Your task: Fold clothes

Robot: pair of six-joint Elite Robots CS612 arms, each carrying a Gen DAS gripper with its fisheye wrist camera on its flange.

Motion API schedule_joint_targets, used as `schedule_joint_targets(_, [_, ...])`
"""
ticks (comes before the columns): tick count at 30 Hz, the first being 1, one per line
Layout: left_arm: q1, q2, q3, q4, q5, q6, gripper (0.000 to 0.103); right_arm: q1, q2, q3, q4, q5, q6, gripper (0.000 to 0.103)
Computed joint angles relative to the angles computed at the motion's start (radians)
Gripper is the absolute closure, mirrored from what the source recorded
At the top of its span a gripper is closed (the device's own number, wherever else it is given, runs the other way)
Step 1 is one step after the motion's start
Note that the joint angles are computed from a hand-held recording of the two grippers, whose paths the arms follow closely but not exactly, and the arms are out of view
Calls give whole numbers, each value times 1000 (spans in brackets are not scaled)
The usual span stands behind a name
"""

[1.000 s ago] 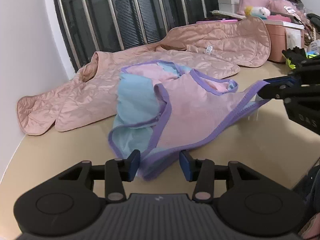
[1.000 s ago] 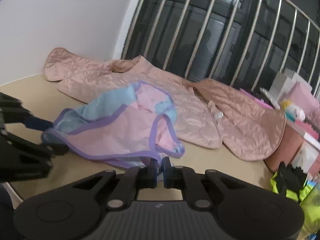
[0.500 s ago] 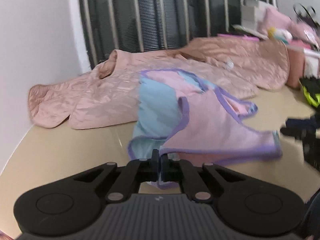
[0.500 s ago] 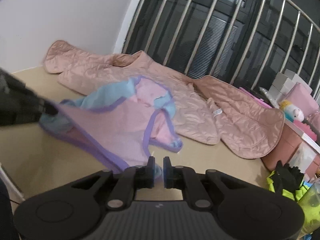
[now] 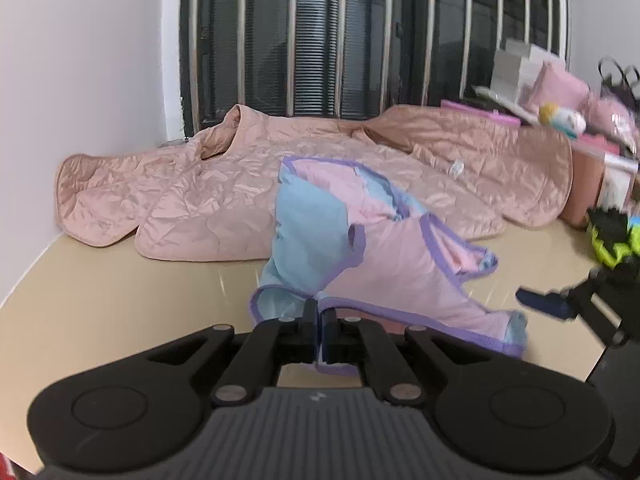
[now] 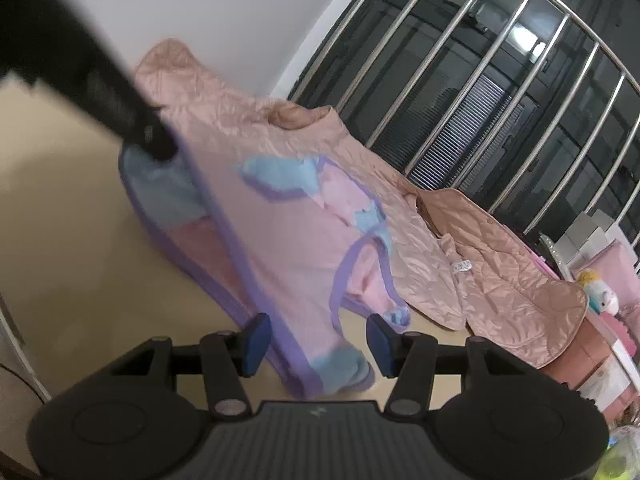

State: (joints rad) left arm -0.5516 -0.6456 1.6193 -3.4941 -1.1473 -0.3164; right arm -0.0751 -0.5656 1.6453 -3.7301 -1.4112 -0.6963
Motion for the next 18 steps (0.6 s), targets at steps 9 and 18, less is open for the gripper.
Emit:
schedule_joint_targets(9, [-1,-8,4,-14,20,-20,102,0,7,12,-57,-12,-51,48])
schedule_joint_targets(18, [3,-14,22,22,22,-43,102,-21,-9,17,-26,-50,65,86])
